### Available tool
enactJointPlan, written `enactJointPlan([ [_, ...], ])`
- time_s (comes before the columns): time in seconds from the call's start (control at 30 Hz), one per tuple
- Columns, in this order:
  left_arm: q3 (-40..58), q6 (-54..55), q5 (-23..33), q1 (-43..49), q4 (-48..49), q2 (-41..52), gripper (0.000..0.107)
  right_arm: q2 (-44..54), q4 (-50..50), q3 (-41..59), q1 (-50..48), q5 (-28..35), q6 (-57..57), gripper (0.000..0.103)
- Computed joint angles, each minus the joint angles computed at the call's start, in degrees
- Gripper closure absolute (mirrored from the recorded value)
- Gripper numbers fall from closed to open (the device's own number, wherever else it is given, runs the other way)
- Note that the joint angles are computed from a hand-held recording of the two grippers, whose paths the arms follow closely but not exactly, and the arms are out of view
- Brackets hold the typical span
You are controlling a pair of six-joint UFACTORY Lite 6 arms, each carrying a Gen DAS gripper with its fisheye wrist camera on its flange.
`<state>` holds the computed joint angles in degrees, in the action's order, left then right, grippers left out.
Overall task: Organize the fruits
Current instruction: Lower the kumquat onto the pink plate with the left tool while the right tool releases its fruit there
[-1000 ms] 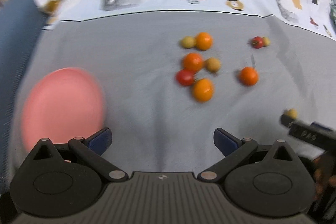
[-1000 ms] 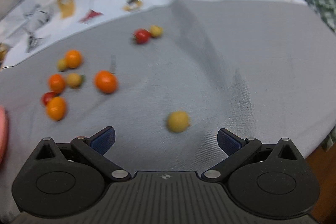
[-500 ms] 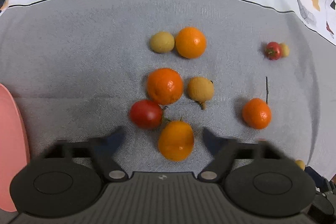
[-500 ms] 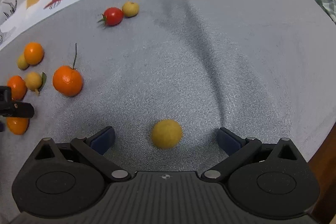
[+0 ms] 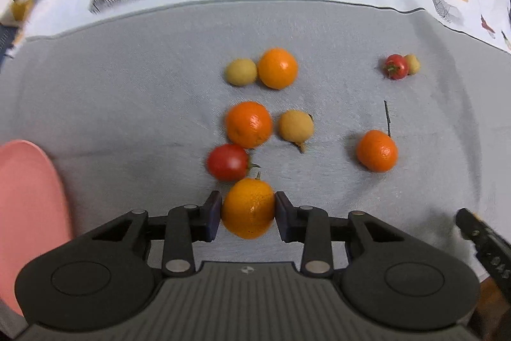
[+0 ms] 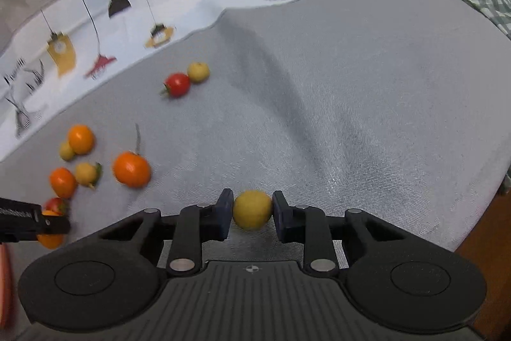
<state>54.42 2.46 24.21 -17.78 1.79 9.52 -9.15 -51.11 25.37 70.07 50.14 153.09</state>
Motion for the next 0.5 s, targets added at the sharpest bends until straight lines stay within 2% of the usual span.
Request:
enactJointPlan([
  [0.1, -2.4, -4.5, 0.4, 0.0, 4.9, -4.6, 0.067, -1.3, 0.7, 1.5, 3.0, 2.6, -0.1, 0.075],
  [0.2, -4.4, -2.9, 1.8, 1.5, 4.2, -9.5, 0.067, -0.8, 1.3, 4.7, 5.6, 5.3, -1.6, 0.075],
  [0.33, -6.7, 4.0, 5.2, 5.8, -0.1, -16.8, 0.067, 1.8, 1.7, 11.0, 8.7, 8.6, -3.5, 0.075],
  [0.5, -8.7, 16.6, 10.6, 15.4, -7.3, -25.6, 0.068, 7.6, 0.4, 22.2, 12.3, 13.5, -8.0, 0.075],
])
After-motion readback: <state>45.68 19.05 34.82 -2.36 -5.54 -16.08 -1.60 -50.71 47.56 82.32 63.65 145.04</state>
